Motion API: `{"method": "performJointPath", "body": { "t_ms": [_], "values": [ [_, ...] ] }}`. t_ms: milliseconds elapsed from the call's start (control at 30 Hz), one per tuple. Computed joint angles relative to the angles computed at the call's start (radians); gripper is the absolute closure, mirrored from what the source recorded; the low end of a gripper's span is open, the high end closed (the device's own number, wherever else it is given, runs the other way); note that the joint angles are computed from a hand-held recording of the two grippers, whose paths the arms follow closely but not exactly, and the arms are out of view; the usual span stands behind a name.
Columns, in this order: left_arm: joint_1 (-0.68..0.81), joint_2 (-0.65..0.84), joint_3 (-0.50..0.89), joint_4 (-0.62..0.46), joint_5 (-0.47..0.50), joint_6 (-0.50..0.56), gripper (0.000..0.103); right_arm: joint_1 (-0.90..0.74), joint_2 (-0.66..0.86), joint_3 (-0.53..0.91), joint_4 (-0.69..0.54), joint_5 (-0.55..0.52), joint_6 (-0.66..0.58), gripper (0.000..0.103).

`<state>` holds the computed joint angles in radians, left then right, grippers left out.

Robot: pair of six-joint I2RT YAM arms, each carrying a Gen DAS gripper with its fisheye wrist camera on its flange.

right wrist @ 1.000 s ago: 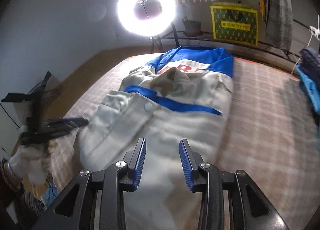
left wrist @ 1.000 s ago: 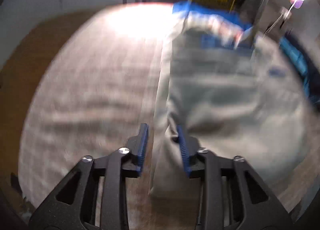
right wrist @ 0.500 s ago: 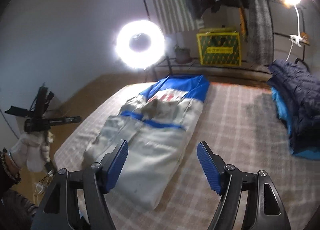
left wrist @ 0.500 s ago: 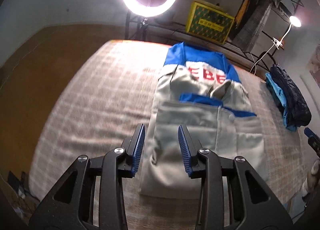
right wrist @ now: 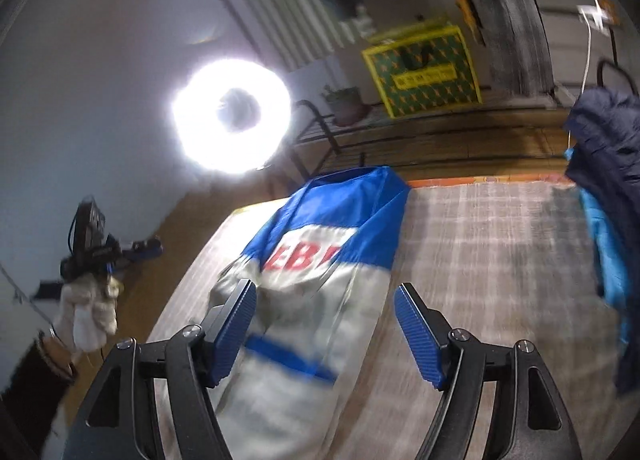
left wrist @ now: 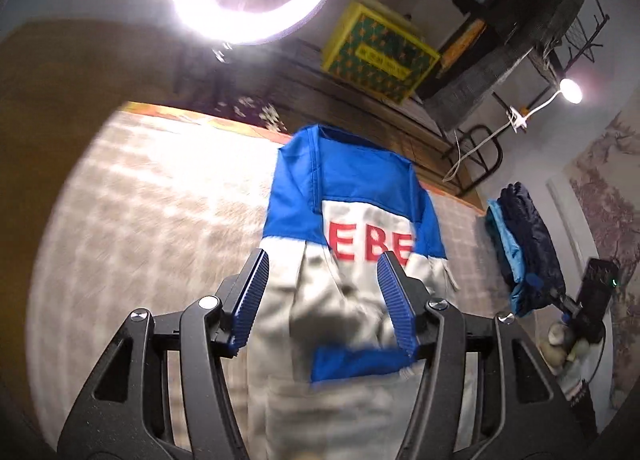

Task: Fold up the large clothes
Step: 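Grasp the blue collar of the jacket with both grippers, then lift the jacket by the collar and flip it over with both grippers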

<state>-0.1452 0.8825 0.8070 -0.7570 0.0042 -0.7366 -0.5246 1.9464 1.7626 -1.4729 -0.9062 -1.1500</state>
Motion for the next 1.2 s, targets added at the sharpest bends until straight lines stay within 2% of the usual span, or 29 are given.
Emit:
{"method": "performJointPath", "body": {
  "t_ms": [100,133,200,267,400,500,600,667,700,733,800,833,900,1000,1200],
  "values": [
    [0.132,0.173,-0.043,0.147,0.095,0.105,0.045,0.114,0.099,0.011,0.208,0.019,0.260,0.029],
    [0.188,0.244,-0.063,0.233,0.160,0.125,0.045,0.142,0.124,0.014,0.258,0.028,0.320,0.029],
    [0.244,0.318,-0.095,0.352,0.230,0.124,0.045,0.203,0.185,0.027,0.371,0.051,0.448,0.031],
    [0.299,0.424,-0.103,0.467,0.300,0.128,0.045,0.241,0.241,0.057,0.428,0.064,0.531,0.033],
    [0.368,0.634,-0.052,0.594,0.421,0.146,0.045,0.310,0.376,0.175,0.472,0.092,0.639,0.037],
    [0.393,0.742,-0.030,0.703,0.527,0.132,0.045,0.329,0.463,0.285,0.449,0.072,0.670,0.038],
    [0.405,0.796,0.020,0.710,0.579,0.134,0.045,0.344,0.583,0.478,0.339,0.026,0.692,0.041],
    [0.395,0.815,0.051,0.695,0.574,0.143,0.045,0.362,0.624,0.549,0.310,0.023,0.704,0.048],
    [0.382,0.817,0.067,0.679,0.548,0.155,0.050,0.372,0.648,0.590,0.281,0.024,0.695,0.056],
    [0.368,0.829,0.086,0.657,0.525,0.170,0.063,0.381,0.661,0.608,0.261,0.026,0.685,0.060],
    [0.339,0.834,0.109,0.625,0.458,0.189,0.077,0.392,0.632,0.549,0.309,0.038,0.684,0.069],
    [0.328,0.830,0.109,0.620,0.435,0.194,0.089,0.397,0.613,0.516,0.334,0.053,0.686,0.073],
    [0.312,0.811,0.098,0.625,0.402,0.207,0.096,0.400,0.593,0.484,0.366,0.074,0.702,0.087],
    [0.288,0.729,0.040,0.662,0.354,0.205,0.099,0.403,0.534,0.406,0.431,0.086,0.714,0.097],
    [0.251,0.601,-0.002,0.676,0.317,0.155,0.100,0.417,0.326,0.168,0.609,0.110,0.741,0.099]
  ]
}}
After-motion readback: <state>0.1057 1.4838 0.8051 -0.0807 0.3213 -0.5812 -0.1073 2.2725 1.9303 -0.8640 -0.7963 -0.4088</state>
